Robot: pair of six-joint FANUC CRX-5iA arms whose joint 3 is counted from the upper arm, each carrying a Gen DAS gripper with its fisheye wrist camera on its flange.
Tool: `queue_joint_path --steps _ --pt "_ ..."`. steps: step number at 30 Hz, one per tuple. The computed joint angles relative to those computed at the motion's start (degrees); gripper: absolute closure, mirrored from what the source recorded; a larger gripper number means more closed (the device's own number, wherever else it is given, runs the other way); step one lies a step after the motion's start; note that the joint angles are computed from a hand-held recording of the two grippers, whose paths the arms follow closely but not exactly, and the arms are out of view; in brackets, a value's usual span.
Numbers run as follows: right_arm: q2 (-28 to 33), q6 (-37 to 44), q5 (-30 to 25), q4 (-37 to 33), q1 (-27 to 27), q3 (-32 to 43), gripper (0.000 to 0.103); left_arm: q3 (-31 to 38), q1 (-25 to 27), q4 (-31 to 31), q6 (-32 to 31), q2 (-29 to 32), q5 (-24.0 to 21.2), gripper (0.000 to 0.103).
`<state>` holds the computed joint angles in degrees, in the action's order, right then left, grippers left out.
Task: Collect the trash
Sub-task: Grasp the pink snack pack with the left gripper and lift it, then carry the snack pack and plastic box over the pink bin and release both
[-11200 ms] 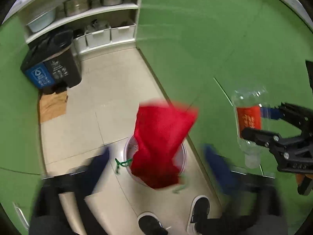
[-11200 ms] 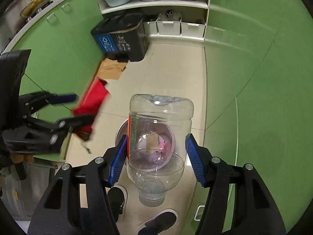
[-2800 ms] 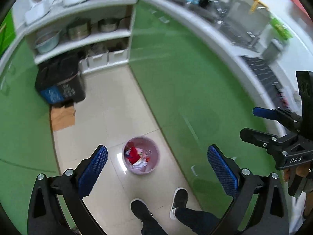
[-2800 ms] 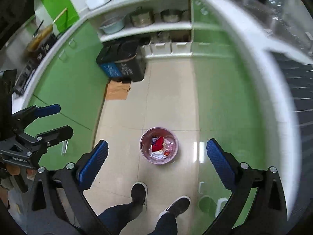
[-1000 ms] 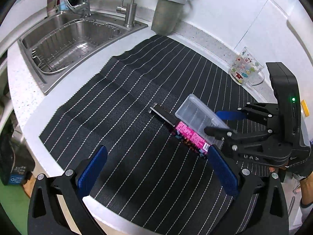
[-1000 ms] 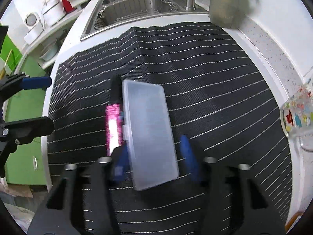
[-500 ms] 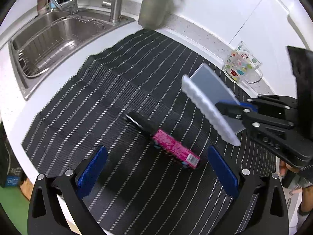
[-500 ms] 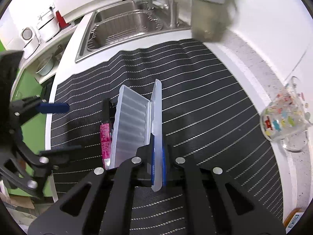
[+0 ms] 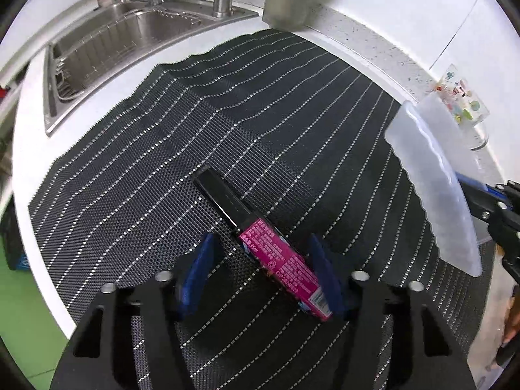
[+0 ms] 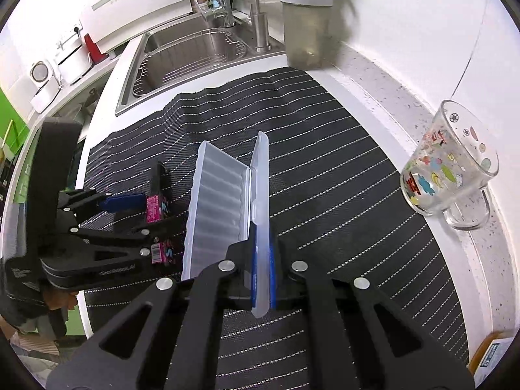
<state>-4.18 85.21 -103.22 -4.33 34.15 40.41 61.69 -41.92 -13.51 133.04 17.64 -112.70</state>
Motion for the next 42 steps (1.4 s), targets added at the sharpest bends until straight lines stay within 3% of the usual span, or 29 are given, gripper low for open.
queue_joint_path --steps 3,8,13,21,24,33,37,42 --pt "-0.1 0.4 0.1 -0.5 -0.1 0.1 0.098 2.6 -0.8 -2.1 -1.9 1.2 -3.0 0.068" --pt "-0.6 0.6 0.3 -0.8 0.0 -0.1 0.098 -2.4 0.8 1.1 -2.5 -2.2 -0.2 0.078" --pt "-0.7 0.8 -0.2 -0.4 1.0 0.3 0.098 -3.4 0.8 2.1 -3.3 -4.7 2.0 0.079" --pt "-0.6 0.9 -1.6 0.8 7.0 3.4 0.098 3.1 -3.3 -3.9 -4.7 -6.5 -2.1 0.079" --pt "-0.8 0.0 -1.9 2.3 13.2 4.4 0.098 3.5 -5.7 -8.1 -3.9 -8.8 -4.7 0.079" --pt "0.1 -7.8 -0.7 5.3 34.1 5.4 0.098 -3.6 -20.3 -26.1 4.4 -21.2 -15.3 0.079" --pt "1.2 -12.6 1.5 7.4 44.4 3.3 0.098 -8.5 -33.8 -36.6 12.2 -26.9 -22.4 0.079" --pt "3.5 -17.9 4.3 8.1 52.1 0.8 0.098 -14.3 -50.2 -45.4 23.3 -32.4 -30.1 0.079"
